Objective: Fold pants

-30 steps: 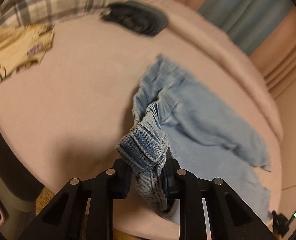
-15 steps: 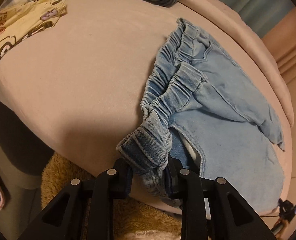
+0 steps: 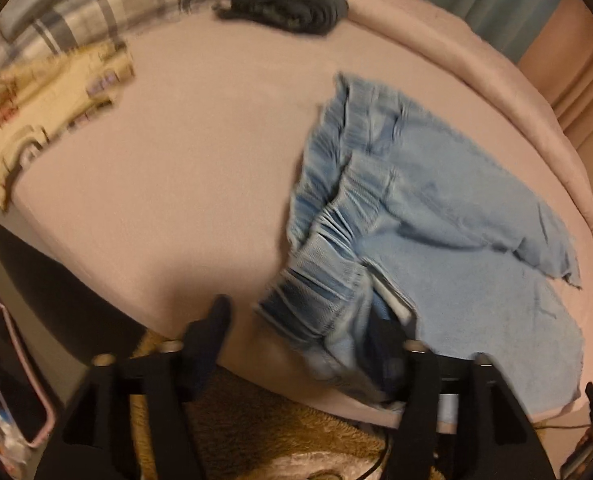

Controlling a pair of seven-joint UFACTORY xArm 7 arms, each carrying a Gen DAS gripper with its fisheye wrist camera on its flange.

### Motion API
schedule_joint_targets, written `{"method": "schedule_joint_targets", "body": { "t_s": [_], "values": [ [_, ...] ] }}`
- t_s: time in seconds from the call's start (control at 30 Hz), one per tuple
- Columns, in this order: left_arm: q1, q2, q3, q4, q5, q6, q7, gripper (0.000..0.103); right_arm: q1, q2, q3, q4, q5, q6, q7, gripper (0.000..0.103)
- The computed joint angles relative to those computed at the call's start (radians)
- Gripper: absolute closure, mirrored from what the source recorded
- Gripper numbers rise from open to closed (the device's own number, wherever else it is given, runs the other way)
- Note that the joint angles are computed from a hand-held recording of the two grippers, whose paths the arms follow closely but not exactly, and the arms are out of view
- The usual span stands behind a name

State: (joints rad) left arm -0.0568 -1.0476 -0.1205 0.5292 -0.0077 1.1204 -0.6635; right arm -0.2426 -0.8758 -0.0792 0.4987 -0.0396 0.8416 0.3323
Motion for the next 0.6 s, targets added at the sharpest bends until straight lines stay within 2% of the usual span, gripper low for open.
{"method": "schedule_joint_targets", "body": {
  "t_s": [0.03,0.1,0.13,0.2,0.3,0.47,0.6],
  "values": [
    [0.008,-0.003,-0.006,0.010,0.012,0.004,-0.004,0.025,0.024,0.020,0.003,0.006,0.020,-0.013,0.000,0.088],
    [0.006,-0.015,-0.011,0.022,0.023,0.015,0.003,0.024,0.072,0.033,-0.005,0.008,0.056,-0.018,-0.025,0.062],
    [0.007,-0.007,-0.014,0.028,0.029,0.020,0.008,0.024,0.091,0.038,0.003,-0.004,0.069,-0.037,-0.030,0.059],
    [0.010,0.011,-0.021,0.029,0.038,0.035,0.007,0.023,0.108,0.077,0.026,-0.011,0.067,-0.035,-0.034,0.060],
    [0.010,-0.007,0.019,0.011,0.014,0.067,0.007,0.019,0.099,0.109,0.062,-0.043,0.041,-0.070,-0.006,0.060],
    [0.021,-0.054,0.074,-0.017,-0.031,0.061,0.028,0.014,0.106,0.127,0.055,-0.014,0.032,-0.041,0.006,0.060],
    [0.030,-0.050,0.056,-0.016,-0.026,0.071,0.045,0.010,0.103,0.104,0.070,-0.014,0.017,-0.015,0.028,0.060]
  ]
}}
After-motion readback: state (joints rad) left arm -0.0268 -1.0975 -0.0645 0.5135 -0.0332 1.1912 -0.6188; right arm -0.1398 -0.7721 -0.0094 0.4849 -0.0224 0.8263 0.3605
